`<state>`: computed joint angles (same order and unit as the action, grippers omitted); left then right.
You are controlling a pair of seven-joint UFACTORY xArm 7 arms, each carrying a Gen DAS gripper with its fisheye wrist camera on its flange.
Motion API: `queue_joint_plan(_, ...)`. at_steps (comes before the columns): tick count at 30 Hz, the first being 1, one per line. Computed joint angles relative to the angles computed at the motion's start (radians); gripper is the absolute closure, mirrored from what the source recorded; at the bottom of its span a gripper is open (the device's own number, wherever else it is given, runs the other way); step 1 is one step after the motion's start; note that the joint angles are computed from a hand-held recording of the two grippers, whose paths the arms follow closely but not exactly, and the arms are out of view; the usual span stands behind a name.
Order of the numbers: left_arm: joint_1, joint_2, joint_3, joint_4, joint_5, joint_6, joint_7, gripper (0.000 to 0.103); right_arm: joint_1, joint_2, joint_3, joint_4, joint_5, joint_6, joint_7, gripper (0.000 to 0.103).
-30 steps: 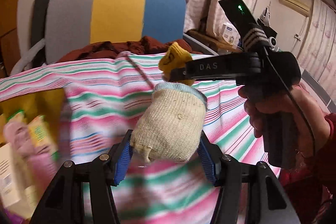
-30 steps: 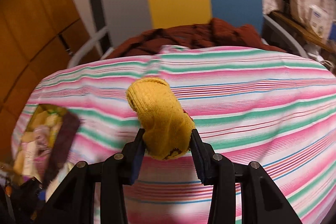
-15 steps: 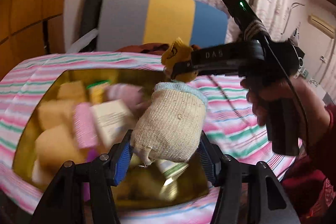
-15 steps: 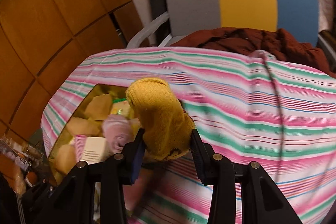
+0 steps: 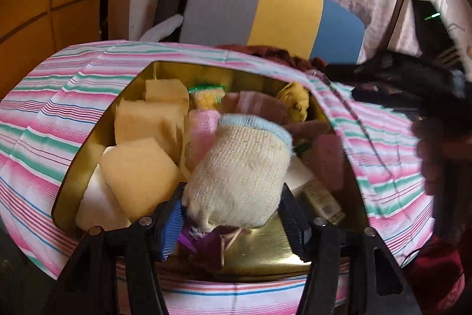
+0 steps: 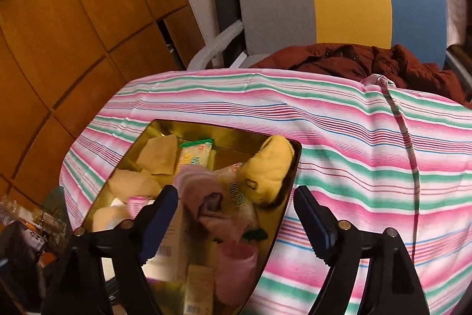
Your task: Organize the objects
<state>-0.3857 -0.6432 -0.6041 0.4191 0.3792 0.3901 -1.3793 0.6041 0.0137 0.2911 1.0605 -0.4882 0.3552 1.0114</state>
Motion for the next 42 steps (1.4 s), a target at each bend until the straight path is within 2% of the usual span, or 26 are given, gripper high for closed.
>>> queue_joint_plan(1, -0.007, 0.007, 0.021, -0.001, -0.002, -0.007, 0.02, 0.041, 0.002, -0.016, 0.002, -0.015, -0.004, -0.012, 0.016, 0.021)
queue_joint_plan(2, -0.007, 0.01, 0.025, 0.013, -0.005, 0.025, 0.031, 0.041, 0.002, -0.026, 0.005, -0.025, 0.0, -0.022, 0.021, 0.02)
queue_joint_plan(7, 0.011, -0.059, -0.013, 0.052, 0.033, 0.157, 0.021, 0.039, -0.005, -0.065, 0.028, -0.067, 0.017, -0.047, 0.041, 0.02)
queue_joint_plan(8, 0.017, -0.08, -0.011, 0.051, 0.044, 0.157, 0.017, 0.039, -0.008, -0.071, 0.032, -0.073, 0.02, -0.052, 0.043, 0.02)
queue_joint_plan(10, 0.023, -0.086, 0.027, 0.045, 0.054, 0.101, 0.043, 0.039, -0.016, -0.08, 0.041, -0.083, 0.015, -0.057, 0.059, 0.02)
queue_joint_plan(13, 0.096, -0.033, 0.052, 0.072, 0.079, 0.032, 0.096, 0.038, -0.026, -0.081, 0.048, -0.093, 0.02, -0.071, 0.072, 0.02)
queue_joint_plan(14, 0.125, 0.008, 0.053, 0.099, 0.089, 0.042, 0.121, 0.039, -0.028, -0.08, 0.049, -0.094, 0.024, -0.072, 0.077, 0.02)
queue_joint_plan(15, 0.131, 0.05, 0.068, 0.128, 0.079, 0.07, 0.15, 0.04, -0.029, -0.081, 0.049, -0.098, 0.033, -0.076, 0.08, 0.02)
queue_joint_plan(16, 0.134, 0.056, 0.084, 0.133, 0.07, 0.062, 0.15, 0.041, -0.028, -0.087, 0.047, -0.108, 0.054, -0.084, 0.071, 0.02)
queue_joint_plan(18, 0.141, 0.016, 0.093, 0.112, 0.064, 0.017, 0.121, 0.039, -0.029, -0.104, 0.047, -0.128, 0.081, -0.1, 0.059, 0.02)
queue_joint_plan(20, 0.13, -0.011, 0.097, 0.112, 0.039, 0.024, 0.125, 0.038, -0.037, -0.128, 0.055, -0.15, 0.088, -0.101, 0.055, 0.016)
queue_joint_plan(22, 0.115, -0.014, 0.089, 0.137, 0.003, 0.094, 0.126, 0.038, -0.049, -0.144, 0.068, -0.162, 0.086, -0.085, 0.065, 0.011)
queue_joint_plan(25, 0.092, 0.005, 0.038, 0.216, -0.034, 0.329, 0.109, 0.038, -0.039, -0.143, 0.076, -0.162, 0.138, -0.072, 0.041, 0.002)
queue_joint_plan(26, 0.082, 0.017, 0.029, 0.236, -0.034, 0.383, 0.105, 0.038, -0.039, -0.139, 0.085, -0.154, 0.134, -0.06, 0.049, 0.0)
queue_joint_plan(29, 0.048, 0.046, 0.003, 0.291, -0.027, 0.536, 0.077, 0.038, -0.038, -0.12, 0.121, -0.101, 0.044, 0.042, 0.111, 0.0)
queue_joint_plan(31, 0.021, 0.054, 0.004, 0.309, -0.022, 0.599, 0.057, 0.038, -0.025, -0.1, 0.145, -0.047, -0.053, 0.151, 0.169, 0.0)
queue_joint_plan(33, -0.003, 0.062, 0.012, 0.327, -0.021, 0.651, 0.044, 0.038, 0.003, -0.08, 0.145, -0.009, -0.101, 0.237, 0.201, 0.0)
queue_joint_plan(40, -0.067, 0.043, 0.032, 0.347, -0.018, 0.765, 0.017, 0.038, 0.078, -0.037, 0.121, 0.065, -0.184, 0.418, 0.307, 0.0)
queue_joint_plan(42, -0.079, 0.037, 0.039, 0.35, -0.025, 0.781, 0.017, 0.038, 0.099, -0.023, 0.112, 0.084, -0.192, 0.442, 0.31, 0.0)
